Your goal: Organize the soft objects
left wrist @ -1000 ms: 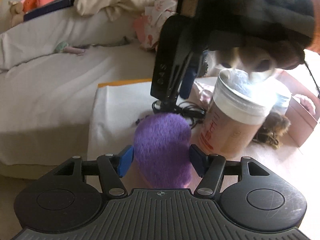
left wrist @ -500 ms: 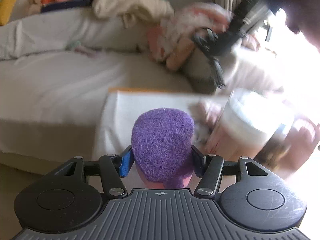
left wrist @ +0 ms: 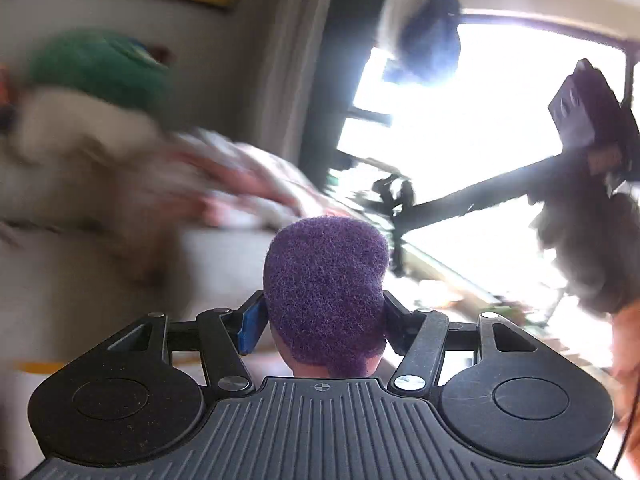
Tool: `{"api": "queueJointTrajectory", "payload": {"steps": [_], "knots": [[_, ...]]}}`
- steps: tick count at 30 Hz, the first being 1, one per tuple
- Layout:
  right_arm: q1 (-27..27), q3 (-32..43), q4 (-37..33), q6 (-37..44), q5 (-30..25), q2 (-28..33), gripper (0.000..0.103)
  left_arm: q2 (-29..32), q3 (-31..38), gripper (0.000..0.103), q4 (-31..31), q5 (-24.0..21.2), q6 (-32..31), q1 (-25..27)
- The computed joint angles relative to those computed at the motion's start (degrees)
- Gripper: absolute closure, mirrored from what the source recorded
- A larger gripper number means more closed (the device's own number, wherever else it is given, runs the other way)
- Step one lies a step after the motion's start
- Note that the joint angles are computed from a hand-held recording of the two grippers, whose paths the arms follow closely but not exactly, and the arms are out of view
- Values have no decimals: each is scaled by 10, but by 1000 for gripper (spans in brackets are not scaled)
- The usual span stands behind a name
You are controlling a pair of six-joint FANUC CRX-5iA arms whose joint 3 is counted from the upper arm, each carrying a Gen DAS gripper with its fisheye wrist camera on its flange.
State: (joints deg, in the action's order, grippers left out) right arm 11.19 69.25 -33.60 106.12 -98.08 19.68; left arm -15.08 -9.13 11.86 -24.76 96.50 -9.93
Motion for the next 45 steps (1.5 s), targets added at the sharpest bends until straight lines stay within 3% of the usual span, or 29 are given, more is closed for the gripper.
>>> {"api": "queueJointTrajectory", "payload": {"steps": [2, 3, 4, 6, 8, 9, 13, 15, 17, 20, 23, 25, 28, 32, 36, 39, 41, 43, 45], "knots": [[-31, -35, -5, -1, 12, -1, 91, 65, 10, 37, 78, 17, -38, -18], [-43, -42, -8, -6, 13, 6, 91, 103, 39, 37, 72, -17, -23, -24], [-50, -59, -8, -6, 21, 8, 91, 148, 89, 37, 36, -75, 4, -32], [-53, -81, -1, 0, 30, 21, 90, 224, 195, 37, -96, -181, 63, -68], [-53, -120, 4, 0, 50, 24, 84, 253, 234, 37, -199, -206, 102, -102], [-54, -141, 3, -3, 52, 21, 82, 255, 233, 38, -208, -200, 108, -105], [-60, -158, -12, -16, 34, 37, 78, 214, 145, 38, -75, -127, 46, -72], [-51, -192, -2, -1, 53, 25, 78, 210, 158, 37, -105, -151, 52, -76], [-42, -215, 4, 29, 60, 17, 70, 217, 192, 38, -186, -187, 78, -93], [-24, -244, 14, 46, 54, 7, 61, 199, 180, 38, -274, -160, 100, -122], [-3, -291, 58, 47, 67, -10, 61, 182, 171, 37, -365, -138, 127, -156], [10, -323, 96, 41, 96, -23, 60, 178, 169, 37, -360, -149, 122, -158], [2, -337, 96, 29, 113, -31, 60, 148, 132, 37, -337, -120, 138, -145], [-5, -395, 98, 49, 184, -83, 57, 85, 87, 38, -344, -88, 225, -117], [-21, -443, 60, 110, 205, -135, 50, 23, 63, 40, -395, -125, 342, -108], [-42, -409, -18, 128, 119, -125, 50, -20, 28, 40, -381, -140, 352, -102], [-47, -425, -59, 152, 105, -144, 50, -40, 9, 40, -387, -155, 354, -111], [-22, -466, -45, 186, 138, -179, 50, -51, -7, 40, -388, -174, 348, -119], [43, -524, 50, 177, 213, -215, 50, -61, -21, 40, -395, -203, 358, -130]]}}
